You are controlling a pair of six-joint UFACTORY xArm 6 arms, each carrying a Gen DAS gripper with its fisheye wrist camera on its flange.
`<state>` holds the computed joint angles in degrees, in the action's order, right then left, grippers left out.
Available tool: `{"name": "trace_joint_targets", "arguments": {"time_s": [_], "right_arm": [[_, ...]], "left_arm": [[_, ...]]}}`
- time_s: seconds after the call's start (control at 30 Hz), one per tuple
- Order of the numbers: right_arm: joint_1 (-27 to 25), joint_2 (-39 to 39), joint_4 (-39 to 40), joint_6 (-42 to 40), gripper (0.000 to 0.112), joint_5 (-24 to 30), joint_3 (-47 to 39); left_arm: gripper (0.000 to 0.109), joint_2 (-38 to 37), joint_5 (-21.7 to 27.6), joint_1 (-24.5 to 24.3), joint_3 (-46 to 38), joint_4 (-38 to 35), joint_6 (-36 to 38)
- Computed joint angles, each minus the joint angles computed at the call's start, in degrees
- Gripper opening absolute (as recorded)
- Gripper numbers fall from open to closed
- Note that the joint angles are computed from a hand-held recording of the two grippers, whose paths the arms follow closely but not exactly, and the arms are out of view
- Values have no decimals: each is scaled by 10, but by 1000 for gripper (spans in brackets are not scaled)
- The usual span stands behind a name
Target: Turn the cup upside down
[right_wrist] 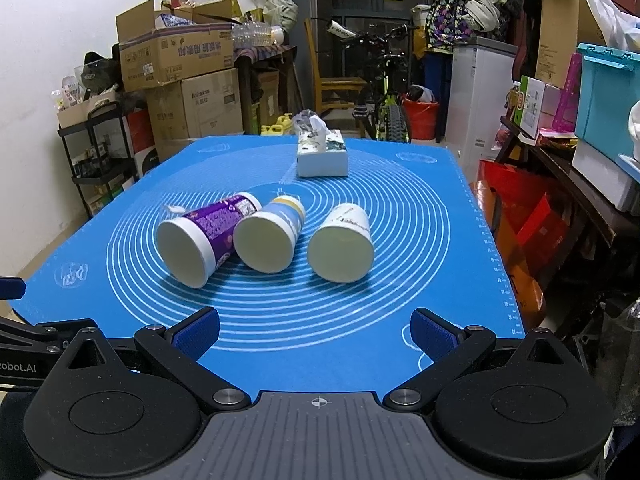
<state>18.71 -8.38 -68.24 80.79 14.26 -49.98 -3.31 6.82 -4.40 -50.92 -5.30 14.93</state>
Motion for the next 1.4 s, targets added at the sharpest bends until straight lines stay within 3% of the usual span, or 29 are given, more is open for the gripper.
{"name": "trace_joint_targets", "arguments": {"time_s": [0.37, 0.67, 0.97, 1.23, 1.4], "right_arm": [[-31, 38, -86, 53, 101, -31, -54], [-57, 97, -99, 52, 101, -45, -122], [-80, 153, -74, 21, 101, -52, -172], [-90, 179, -43, -5, 101, -55, -186], [-95, 187, -34, -11, 101, -56, -188]], "left_arm": [[102, 73, 0, 15, -91, -36, 66], [102, 216, 50, 28, -290, -126, 179], [102, 373, 220, 37, -541, -144, 280], [102, 503, 383, 41, -760, -92, 264], [102, 573, 489, 48, -892, -114, 270]]}}
